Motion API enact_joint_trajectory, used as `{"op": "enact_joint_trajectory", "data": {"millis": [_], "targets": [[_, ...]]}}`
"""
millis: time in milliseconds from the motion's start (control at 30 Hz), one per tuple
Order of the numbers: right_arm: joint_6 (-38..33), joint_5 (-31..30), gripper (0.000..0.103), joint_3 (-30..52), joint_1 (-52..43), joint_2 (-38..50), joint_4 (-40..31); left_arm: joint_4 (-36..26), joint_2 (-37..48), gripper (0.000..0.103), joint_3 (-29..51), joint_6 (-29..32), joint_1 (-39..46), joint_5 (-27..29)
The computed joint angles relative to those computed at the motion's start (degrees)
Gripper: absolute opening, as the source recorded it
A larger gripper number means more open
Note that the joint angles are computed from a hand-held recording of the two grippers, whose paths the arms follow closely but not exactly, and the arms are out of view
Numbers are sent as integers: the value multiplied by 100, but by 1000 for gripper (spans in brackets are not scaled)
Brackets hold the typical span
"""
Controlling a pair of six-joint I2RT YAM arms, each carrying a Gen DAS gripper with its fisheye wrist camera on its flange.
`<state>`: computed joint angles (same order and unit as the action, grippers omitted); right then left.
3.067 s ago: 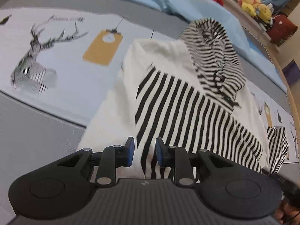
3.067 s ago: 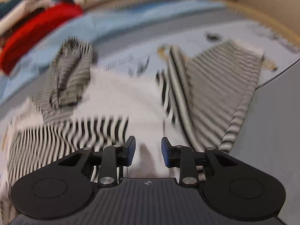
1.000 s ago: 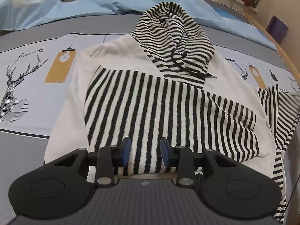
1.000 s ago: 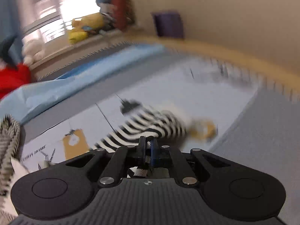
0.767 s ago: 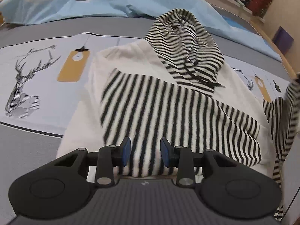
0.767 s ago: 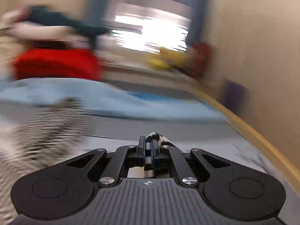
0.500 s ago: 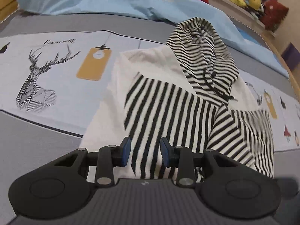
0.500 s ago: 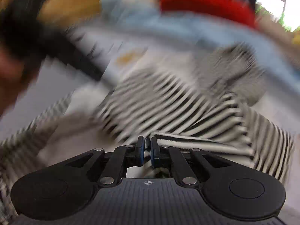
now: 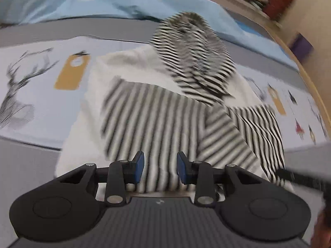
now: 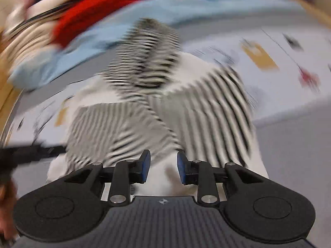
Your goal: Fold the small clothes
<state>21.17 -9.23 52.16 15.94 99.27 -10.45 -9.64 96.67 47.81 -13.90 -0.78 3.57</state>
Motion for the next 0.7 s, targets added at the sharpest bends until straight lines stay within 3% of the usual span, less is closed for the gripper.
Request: {"op": "enact_joint_trajectory", "data": {"millis": [133,267,367,467,533,567,700], "targets": [[369,-456,30,266,-596,481,-4,80,119,38,62,264,-498,227],[-339,-701,30,626,-735,1084,-248,193,262,38,124,439,-958,333],[-513,-1274,30,792,-803,1346,-500,240,439,38,141,668,-1174,584],[-648,-1460,30,923,-755,1440,-637,324,559,38,111,901,-1374,788],[-669,-1540,23,907,-752,1372,-596,403,607,38,84,1009,-1447,877],[-625,-1686,5,937,-781,1379,-551,453,622,39,71,1040,-1487,898],[-69,-2832,3,744,-1065,1221,107,749,590,54,-10,986,-1544,931]]}}
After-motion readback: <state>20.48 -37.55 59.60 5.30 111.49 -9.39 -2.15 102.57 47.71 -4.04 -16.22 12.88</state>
